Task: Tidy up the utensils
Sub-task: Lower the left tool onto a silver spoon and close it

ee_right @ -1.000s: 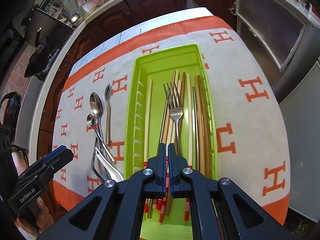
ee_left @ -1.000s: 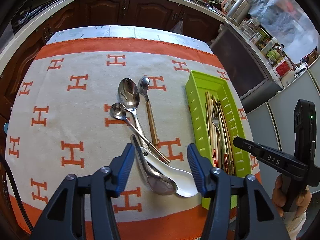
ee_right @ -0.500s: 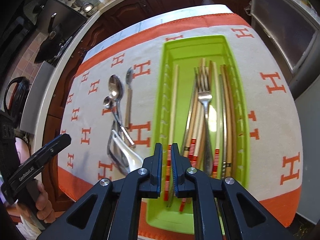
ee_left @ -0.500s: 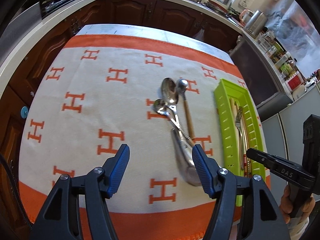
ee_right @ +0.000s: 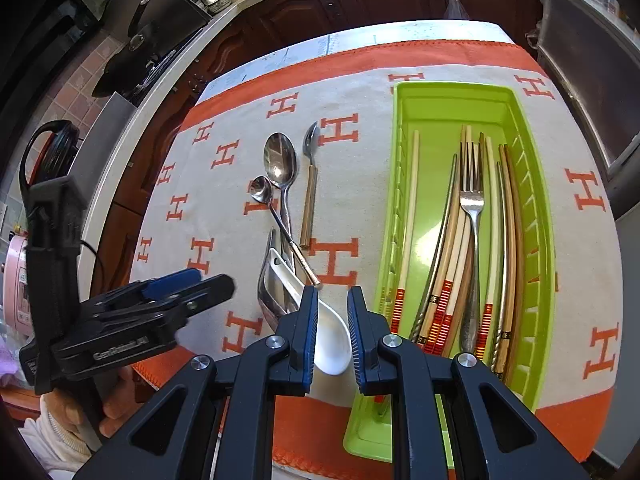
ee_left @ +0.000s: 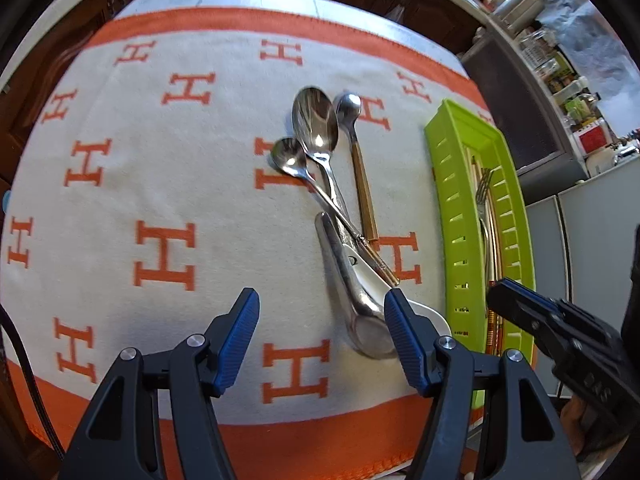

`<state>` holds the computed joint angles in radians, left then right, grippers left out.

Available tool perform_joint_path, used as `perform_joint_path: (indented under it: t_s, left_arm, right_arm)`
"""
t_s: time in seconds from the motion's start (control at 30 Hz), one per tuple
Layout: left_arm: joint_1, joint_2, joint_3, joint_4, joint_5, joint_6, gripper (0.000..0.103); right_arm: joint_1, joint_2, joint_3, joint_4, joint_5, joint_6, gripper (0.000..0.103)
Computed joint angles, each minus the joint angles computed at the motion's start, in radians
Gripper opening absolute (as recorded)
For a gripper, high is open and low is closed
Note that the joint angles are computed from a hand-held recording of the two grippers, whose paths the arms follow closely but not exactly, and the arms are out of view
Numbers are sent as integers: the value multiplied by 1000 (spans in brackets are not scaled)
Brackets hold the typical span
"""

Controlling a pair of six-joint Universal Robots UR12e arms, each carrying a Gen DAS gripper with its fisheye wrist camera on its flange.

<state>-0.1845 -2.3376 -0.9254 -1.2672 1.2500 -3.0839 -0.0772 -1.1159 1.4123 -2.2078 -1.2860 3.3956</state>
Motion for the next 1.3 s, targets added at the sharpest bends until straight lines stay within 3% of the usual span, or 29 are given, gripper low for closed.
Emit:
perform_joint_path:
  t_s: [0.23,0.33,0.4,0.47,0.53,0.6,0.87,1.0,1.03,1.3]
  left_arm:
    - [-12,-51,81,-139,-21,-38,63]
    - [-13,-64,98,-173,-38,-61,58]
    - [-11,-69,102,-181,-60,-72,51]
    - [-8,-71,104,-188,-93,-78,36]
    - [-9,-70,105,-186,-99,-80,31]
    - [-12,-65,100,-175,-75,-88,29]
    - [22,-53,73,-201,-154,-83,27]
    - [26,-35,47,-166,-138,-65,14]
    - [25,-33,46,-160,-124,-57,4]
    - [40,-52,65,-233,-147,-47,5]
  right_arm:
    - [-13,-7,21,-8,9,9,15]
    - [-18,-7,27,-11,16,14,15]
    - [-17,-7,28,-13,14,15,15]
    - [-18,-7,29,-14,15,12,15]
    - [-18,-8,30,-15,19,9,15]
    - [-18,-8,31,-17,20,9,15]
    - [-21,-10,35,-25,29,15,15]
    - [-17,-6,29,-16,41,1,15]
    - [-13,-2,23,-7,41,-14,15]
    - [21,18,-22,33,18,-91,15]
